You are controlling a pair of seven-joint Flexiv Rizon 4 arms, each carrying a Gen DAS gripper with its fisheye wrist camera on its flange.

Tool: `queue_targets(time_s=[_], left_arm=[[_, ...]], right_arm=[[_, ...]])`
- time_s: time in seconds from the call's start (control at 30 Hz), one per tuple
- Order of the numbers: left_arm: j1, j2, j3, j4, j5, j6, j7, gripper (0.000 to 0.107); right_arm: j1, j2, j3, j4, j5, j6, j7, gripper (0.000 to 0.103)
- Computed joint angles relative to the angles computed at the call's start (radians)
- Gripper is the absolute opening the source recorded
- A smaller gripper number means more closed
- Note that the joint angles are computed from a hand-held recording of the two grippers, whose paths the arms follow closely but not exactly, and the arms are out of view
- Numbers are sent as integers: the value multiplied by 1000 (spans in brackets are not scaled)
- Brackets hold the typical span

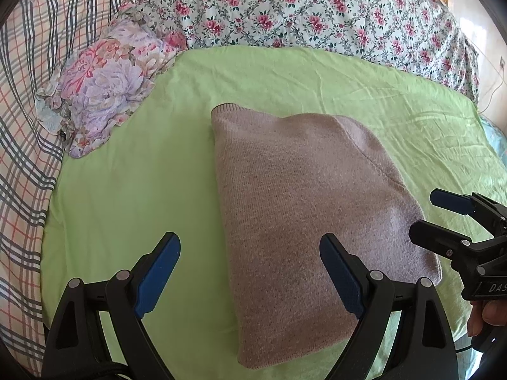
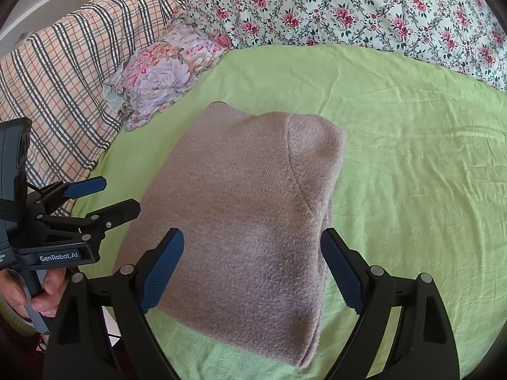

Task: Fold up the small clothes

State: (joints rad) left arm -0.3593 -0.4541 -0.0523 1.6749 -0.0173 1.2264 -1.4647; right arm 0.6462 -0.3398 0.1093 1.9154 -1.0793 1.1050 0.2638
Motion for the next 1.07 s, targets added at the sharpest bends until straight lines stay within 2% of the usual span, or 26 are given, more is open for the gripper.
queue_targets(time_s=[0.3,0.67,1.07], left_arm=[[-7,-20,13,-41,20,-17,-10,90],[7,-26,-11,-46,-5,-14,26,90],[-26,-84,60,-135,61,-39,-53,90]], right_arm=[[-14,1,-5,-1,7,8,-33,88],[-20,4,-7,2,8,14,-37,88],[-47,15,-18,41,-22,40,28,88]])
